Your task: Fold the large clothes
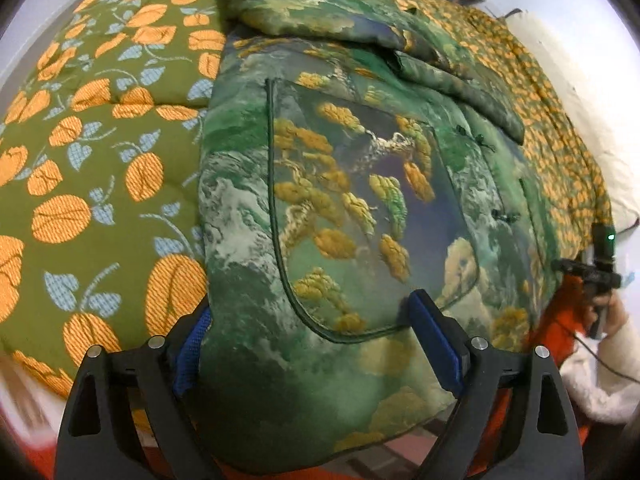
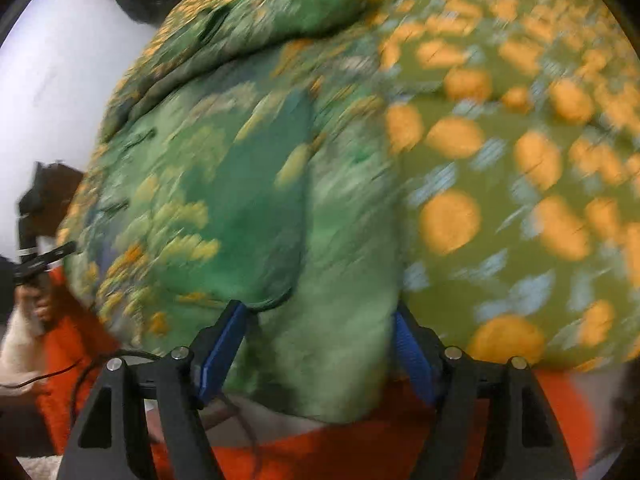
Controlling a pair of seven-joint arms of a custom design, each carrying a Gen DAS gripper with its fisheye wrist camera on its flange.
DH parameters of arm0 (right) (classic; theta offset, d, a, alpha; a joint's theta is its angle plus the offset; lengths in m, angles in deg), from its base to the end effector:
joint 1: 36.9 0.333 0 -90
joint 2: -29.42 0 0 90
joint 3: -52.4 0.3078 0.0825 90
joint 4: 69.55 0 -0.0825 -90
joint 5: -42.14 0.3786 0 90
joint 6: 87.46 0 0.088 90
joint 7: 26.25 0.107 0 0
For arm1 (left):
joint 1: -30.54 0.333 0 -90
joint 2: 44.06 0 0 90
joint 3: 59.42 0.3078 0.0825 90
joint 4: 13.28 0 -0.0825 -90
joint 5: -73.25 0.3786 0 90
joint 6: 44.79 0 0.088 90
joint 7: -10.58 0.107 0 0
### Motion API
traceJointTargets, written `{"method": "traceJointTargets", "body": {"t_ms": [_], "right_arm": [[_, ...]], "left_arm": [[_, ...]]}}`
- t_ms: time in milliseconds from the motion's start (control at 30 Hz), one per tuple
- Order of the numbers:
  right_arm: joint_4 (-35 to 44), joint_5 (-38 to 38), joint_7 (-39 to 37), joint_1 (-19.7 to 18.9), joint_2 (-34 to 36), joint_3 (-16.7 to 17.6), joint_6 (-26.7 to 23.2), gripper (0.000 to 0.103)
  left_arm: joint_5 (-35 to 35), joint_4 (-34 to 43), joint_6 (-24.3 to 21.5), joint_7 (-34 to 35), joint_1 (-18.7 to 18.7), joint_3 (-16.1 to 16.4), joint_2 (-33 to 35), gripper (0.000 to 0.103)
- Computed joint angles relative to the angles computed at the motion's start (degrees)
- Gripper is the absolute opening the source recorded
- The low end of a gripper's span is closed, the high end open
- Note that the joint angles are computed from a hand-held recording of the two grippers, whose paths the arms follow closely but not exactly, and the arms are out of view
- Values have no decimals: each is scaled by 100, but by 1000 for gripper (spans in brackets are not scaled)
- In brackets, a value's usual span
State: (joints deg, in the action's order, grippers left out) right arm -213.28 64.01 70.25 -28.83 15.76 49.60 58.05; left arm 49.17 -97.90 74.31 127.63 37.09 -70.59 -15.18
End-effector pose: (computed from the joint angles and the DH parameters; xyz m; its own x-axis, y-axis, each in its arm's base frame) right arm 0.4615 0.0381 0.3904 -0.2593 -0.9118 -0.3183 -0.9272 0.3272 -0.1822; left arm 0.6983 -0.0542 0.4008 -0.3515 -0.8523 0.3873 -0.9297 0.2692 -0.2514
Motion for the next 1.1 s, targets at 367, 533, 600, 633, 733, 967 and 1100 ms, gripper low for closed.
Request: {"method": "traceJointTargets", "body": {"t_ms": [367, 533, 600, 633, 733, 967, 1100], "right_arm": [[144, 848, -382, 69, -307, -88, -142, 15], [48, 1098, -204, 182, -725, -122, 40, 13], [30, 1132, -148, 239, -872, -157, -25, 13], [-29, 1159, -75, 270, -1009, -141, -51, 12], [-175, 1250, 46, 391, -1326, -148, -152, 12], [-929, 1351, 879, 535, -2624, -101, -539, 12], [-921, 1847, 681, 871, -2664, -409, 260, 11]], "left_arm": [[234, 223, -634, -403, -1, 94, -45, 15], [-167, -105, -511, -240, 159, 55, -475, 12], [-269, -310, -517, -120, 192, 76, -716, 12], [-299, -437, -559, -64, 212, 105, -856, 12], [-290, -852, -762, 41, 248, 242, -1265, 12], [-259, -1252, -1786, 98, 421, 635, -1909, 12], [-1206, -723, -1856, 119, 611, 710, -1746, 12]]}}
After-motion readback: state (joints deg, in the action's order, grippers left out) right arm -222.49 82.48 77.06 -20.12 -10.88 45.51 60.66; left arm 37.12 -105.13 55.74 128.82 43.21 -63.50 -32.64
